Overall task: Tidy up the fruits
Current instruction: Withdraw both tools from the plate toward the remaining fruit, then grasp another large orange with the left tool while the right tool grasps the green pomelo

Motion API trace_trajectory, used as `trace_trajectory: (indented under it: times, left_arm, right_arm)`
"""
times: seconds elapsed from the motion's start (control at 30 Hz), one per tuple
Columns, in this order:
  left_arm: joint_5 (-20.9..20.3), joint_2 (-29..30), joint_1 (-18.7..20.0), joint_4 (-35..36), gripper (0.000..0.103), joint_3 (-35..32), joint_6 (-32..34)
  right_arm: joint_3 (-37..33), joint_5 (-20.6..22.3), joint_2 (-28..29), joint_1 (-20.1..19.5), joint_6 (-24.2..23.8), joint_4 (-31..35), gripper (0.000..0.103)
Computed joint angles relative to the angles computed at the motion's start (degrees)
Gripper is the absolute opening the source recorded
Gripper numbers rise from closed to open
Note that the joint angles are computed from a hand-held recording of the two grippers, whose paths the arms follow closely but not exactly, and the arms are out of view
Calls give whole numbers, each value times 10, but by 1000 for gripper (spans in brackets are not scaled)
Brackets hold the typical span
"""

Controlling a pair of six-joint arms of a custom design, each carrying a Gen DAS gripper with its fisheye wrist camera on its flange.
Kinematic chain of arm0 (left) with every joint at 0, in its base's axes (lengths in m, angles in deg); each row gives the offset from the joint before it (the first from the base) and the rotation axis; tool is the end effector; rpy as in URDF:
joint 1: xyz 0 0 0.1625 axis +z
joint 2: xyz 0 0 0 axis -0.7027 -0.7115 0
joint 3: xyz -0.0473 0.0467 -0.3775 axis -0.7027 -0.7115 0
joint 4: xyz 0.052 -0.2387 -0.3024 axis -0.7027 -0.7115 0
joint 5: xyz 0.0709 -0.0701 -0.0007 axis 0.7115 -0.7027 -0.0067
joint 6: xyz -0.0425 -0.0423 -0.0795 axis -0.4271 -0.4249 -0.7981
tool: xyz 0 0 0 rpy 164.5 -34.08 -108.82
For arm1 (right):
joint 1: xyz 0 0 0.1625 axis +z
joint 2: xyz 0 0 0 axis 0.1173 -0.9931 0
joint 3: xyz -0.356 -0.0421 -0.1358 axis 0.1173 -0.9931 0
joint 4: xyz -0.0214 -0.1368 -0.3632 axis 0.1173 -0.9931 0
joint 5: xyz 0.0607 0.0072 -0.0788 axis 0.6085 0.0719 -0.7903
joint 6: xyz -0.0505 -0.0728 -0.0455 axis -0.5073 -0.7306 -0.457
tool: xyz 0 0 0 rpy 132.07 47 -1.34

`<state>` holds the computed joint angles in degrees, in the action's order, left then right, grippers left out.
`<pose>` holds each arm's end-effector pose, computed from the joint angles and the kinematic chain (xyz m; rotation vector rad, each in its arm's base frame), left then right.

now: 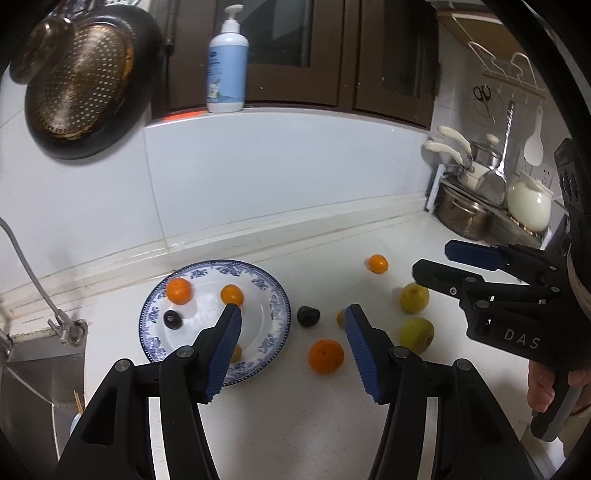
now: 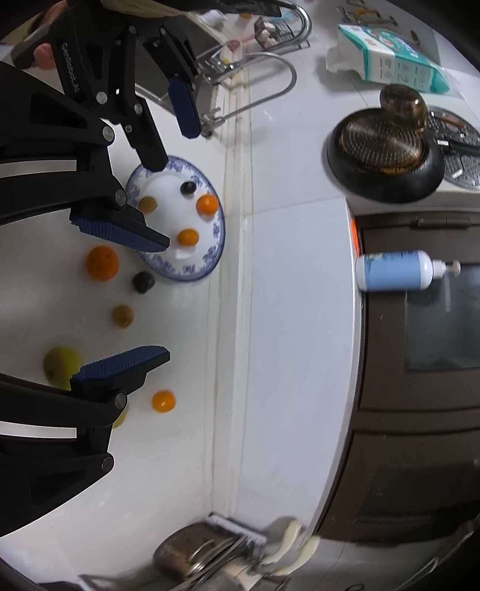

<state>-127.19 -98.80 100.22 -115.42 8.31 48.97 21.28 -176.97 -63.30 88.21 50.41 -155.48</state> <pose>-0.3193 -0.7497 0.0421 1.3831 2.4561 -0.6787 0.1277 -0.6521 0.2435 0.1701 -2.0172 1.1678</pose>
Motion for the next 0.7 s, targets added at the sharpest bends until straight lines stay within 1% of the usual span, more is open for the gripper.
trace_trajectory:
  times: [0.1, 0.17, 0.23, 0.27, 0.33, 0.43, 0.5, 0.63, 0.7]
  left_arm:
    - [2, 2, -2, -6, 60, 7, 8]
    - [5, 4, -3, -9, 60, 12, 13]
    - [10, 7, -5, -6, 61, 14, 14]
    - [11, 9, -5, -3, 61, 14, 13]
    - [17, 14, -7, 1, 63, 14, 13]
    - [30, 23, -9, 7, 64, 8, 7]
    - [31, 32, -9, 19, 66, -2, -1]
    - [46, 53, -9, 48, 66, -26, -12]
    - [49, 58, -8, 56, 66, -29, -18]
  right_arm:
    - [10, -22, -1, -3, 11, -22, 54]
    - [14, -38, 2, -4, 8, -40, 54]
    - [24, -49, 1, -8, 14, -57, 57]
    - [29, -53, -1, -10, 18, -61, 62]
    - [36, -63, -2, -14, 20, -73, 63]
    - [46, -71, -6, -22, 20, -77, 63]
    - [53, -72, -10, -28, 23, -71, 63]
    - [70, -67, -23, -43, 43, -41, 63]
    - [79, -56, -33, -53, 66, -9, 63]
